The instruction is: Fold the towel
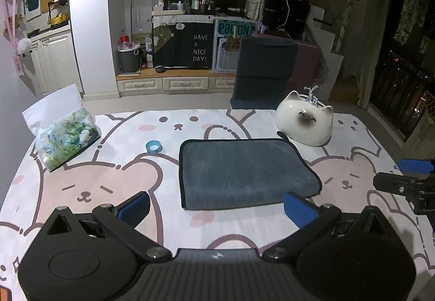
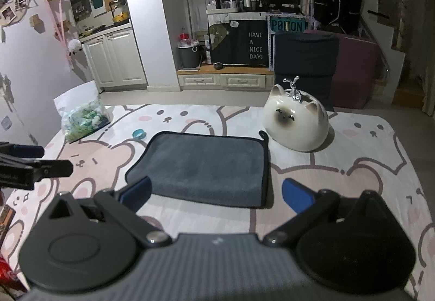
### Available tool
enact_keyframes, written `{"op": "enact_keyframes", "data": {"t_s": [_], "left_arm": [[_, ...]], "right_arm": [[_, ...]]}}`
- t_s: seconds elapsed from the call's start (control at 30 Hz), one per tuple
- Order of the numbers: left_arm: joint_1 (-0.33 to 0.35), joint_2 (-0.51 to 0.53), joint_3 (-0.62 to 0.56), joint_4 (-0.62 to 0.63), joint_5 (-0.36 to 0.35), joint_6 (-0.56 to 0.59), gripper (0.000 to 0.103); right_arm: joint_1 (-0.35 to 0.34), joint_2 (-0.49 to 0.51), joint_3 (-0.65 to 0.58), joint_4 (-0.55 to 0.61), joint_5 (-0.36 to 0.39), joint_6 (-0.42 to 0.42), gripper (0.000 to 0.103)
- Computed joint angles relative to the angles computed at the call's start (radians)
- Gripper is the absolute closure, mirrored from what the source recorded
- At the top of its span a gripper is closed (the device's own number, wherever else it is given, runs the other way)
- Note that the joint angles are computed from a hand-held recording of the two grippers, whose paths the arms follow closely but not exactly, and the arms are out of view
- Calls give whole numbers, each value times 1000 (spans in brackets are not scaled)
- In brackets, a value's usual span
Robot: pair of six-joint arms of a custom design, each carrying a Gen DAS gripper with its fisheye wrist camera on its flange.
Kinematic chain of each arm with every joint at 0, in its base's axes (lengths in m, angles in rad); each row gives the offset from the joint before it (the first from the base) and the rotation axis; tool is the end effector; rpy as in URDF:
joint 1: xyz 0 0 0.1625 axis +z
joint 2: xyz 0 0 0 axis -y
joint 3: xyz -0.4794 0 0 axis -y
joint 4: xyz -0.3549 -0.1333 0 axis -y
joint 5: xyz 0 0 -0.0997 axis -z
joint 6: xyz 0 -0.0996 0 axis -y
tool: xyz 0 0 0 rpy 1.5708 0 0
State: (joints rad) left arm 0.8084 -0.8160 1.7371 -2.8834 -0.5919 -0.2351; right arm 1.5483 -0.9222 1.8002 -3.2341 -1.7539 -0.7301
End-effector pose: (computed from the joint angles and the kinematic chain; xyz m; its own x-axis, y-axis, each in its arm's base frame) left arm -0.2972 -0.6239 0.2158 -0.7538 -0.0037 -0.6571 0.4759 0.6865 -0.5498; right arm 0.1004 -0.6584 0.2727 -0.7409 -0.3591 0.5675 -0.6418 0.6274 -0.4409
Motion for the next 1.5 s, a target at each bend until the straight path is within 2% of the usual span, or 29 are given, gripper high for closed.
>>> {"op": "enact_keyframes", "data": {"t_s": [0.77, 1.13, 1.5], "left_arm": [[-131, -112, 247, -50, 28, -86, 0], [-174, -132, 359, -122, 35, -109, 0], [-185, -118, 440, -246, 32, -84, 0]], "right_arm": [[-30, -162, 271, -135, 84, -59, 0], [-77, -203, 370, -197, 125, -91, 0], [-117, -215, 423, -258, 161, -111, 0]]}}
